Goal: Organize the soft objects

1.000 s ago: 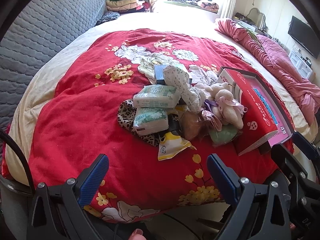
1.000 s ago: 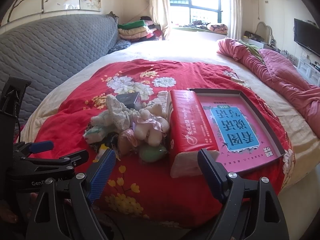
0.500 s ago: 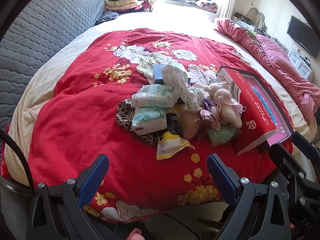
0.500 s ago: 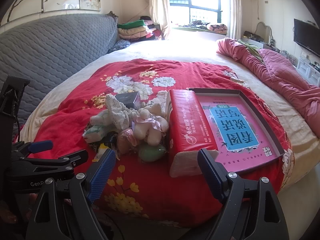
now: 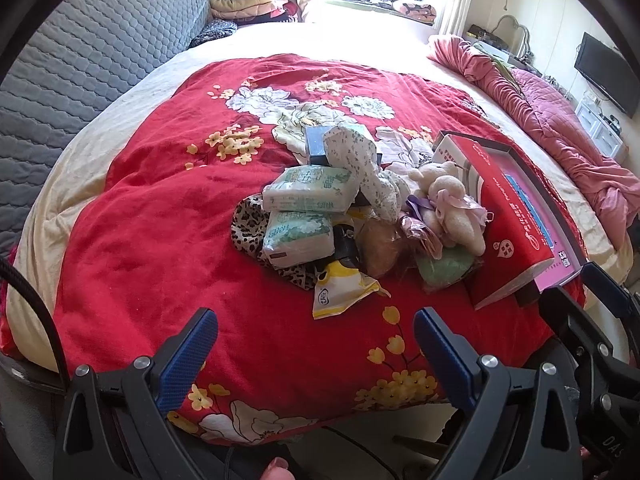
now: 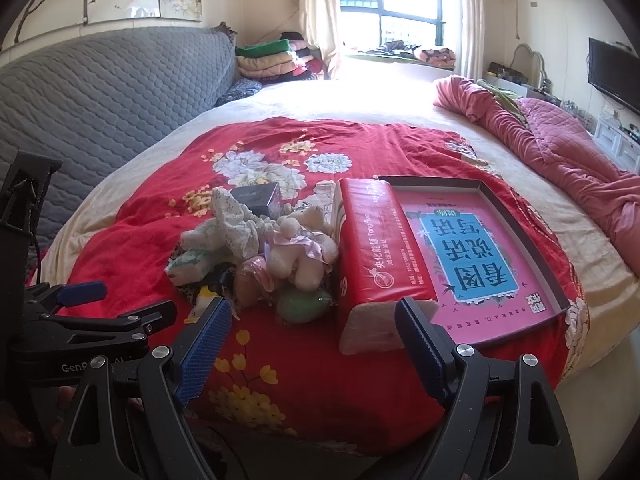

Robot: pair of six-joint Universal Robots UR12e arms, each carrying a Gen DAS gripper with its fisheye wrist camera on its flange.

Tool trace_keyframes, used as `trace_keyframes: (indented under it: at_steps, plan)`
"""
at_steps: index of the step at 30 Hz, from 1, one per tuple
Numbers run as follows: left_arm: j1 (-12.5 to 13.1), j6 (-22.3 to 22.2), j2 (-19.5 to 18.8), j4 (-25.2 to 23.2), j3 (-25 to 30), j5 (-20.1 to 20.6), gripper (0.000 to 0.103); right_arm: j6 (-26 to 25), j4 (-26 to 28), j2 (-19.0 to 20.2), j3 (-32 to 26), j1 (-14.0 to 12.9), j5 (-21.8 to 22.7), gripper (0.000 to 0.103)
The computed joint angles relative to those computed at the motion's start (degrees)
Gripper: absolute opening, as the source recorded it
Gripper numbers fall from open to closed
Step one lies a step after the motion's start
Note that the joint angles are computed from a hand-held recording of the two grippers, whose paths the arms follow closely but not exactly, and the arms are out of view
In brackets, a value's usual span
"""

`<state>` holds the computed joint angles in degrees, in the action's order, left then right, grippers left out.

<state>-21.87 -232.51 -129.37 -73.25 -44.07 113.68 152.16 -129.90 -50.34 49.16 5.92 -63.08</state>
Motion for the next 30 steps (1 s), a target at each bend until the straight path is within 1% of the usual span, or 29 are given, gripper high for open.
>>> trace_keyframes:
  at_steps: [1,3,7,9,11,13,15,19,22,24,28,29,30]
  plan:
    - [0.1,-0.1,0.1,0.2,-0.3,-0.3,0.099,-0.1,0.0,0.1,-0.1,0.0,0.0,0.085]
    - [0.5,-0.1,0.9,2.2,-2.1,-1.6,0.099,-0.6,0.3,0.3,-0.4,0.1,0.0,0.085]
    - [1.9,-2.4,2.9,6.3,-6.7,-5.2,0.099,-1.9,-0.2,1.1,-1.4,0.5,-0.5,0.085]
    - [2.4,-3.5,3.8,8.2,-8.7,-5.7,0.099,-2.7,-0.9,1.6,-1.9,0.7,-0.7,0.085]
    - [2.8,-4.0,4.3,9.1,-9.7,-5.5,0.099,-3.6,-0.8,2.2,-2.7,0.9,-0.7,0.085]
    - [3.4,-4.4,4.7,11.0,-10.9,-6.6,0.099,-4.8,-0.1,2.8,-3.8,1.1,-0.7,0.085]
    - [4.0,-4.3,4.8,12.9,-11.5,-8.0,0.099,-6.0,-0.7,3.5,-4.6,1.4,-1.2,0.085]
    - [5.3,-4.1,3.7,13.7,-10.4,-10.5,0.096,-8.6,-1.1,4.9,-6.6,1.8,-1.6,0.085]
    - [5.8,-4.0,2.2,12.4,-8.4,-11.6,0.092,-9.6,1.1,6.5,-9.4,2.0,-2.6,0.085]
    - [6.0,-3.6,1.4,12.0,-7.4,-12.9,0.086,-9.6,2.6,7.6,-11.3,2.1,-3.2,0.085]
    - [6.1,-2.3,0.3,11.3,-5.8,-12.3,0.084,-10.6,5.2,9.3,-14.3,2.3,-4.2,0.085]
    - [6.1,-1.9,0.2,11.1,-5.6,-12.0,0.082,-10.8,5.4,9.6,-14.8,2.4,-4.3,0.085]
    - [6.1,-1.6,0.1,11.0,-5.4,-11.4,0.077,-11.2,5.7,9.8,-15.2,2.5,-4.1,0.085]
